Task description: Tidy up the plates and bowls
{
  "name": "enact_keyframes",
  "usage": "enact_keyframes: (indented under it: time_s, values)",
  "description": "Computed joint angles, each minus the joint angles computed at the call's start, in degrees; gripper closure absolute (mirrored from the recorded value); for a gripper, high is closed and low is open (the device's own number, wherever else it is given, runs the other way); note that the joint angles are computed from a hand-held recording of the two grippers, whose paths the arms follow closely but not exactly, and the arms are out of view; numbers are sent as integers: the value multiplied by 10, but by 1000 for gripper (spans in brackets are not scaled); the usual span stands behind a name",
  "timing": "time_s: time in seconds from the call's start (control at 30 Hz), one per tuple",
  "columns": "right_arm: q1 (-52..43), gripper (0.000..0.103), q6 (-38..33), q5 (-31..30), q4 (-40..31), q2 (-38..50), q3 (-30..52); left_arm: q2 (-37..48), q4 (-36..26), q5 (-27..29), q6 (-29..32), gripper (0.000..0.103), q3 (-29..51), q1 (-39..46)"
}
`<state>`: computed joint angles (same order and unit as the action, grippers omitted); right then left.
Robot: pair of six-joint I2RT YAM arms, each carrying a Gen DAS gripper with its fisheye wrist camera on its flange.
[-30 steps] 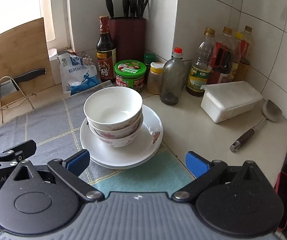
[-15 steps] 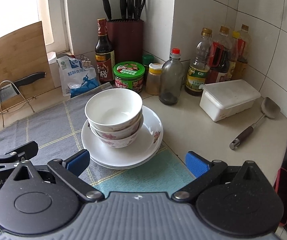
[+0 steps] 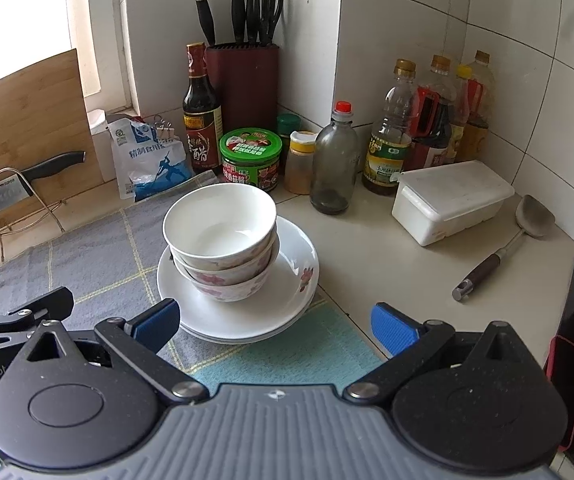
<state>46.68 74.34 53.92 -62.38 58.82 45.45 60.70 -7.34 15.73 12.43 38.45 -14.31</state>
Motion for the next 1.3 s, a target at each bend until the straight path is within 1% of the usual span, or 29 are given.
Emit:
enact_keyframes:
  time_s: [0.23,0.33,0.8,1.3]
  values:
    - [0,0,-5,1,-1,0,3,1,-3,-6,3,1,3,-1]
    - [8,0,8,10,-17,7,10,2,-8,-5,2,1,7,-1]
    - [26,0,38,18,-34,10,13,-11,-14,-12,2,1,6,-3]
    - [28,0,47,19,-53,7,19,-15,-23,-12,2,1,9,-4]
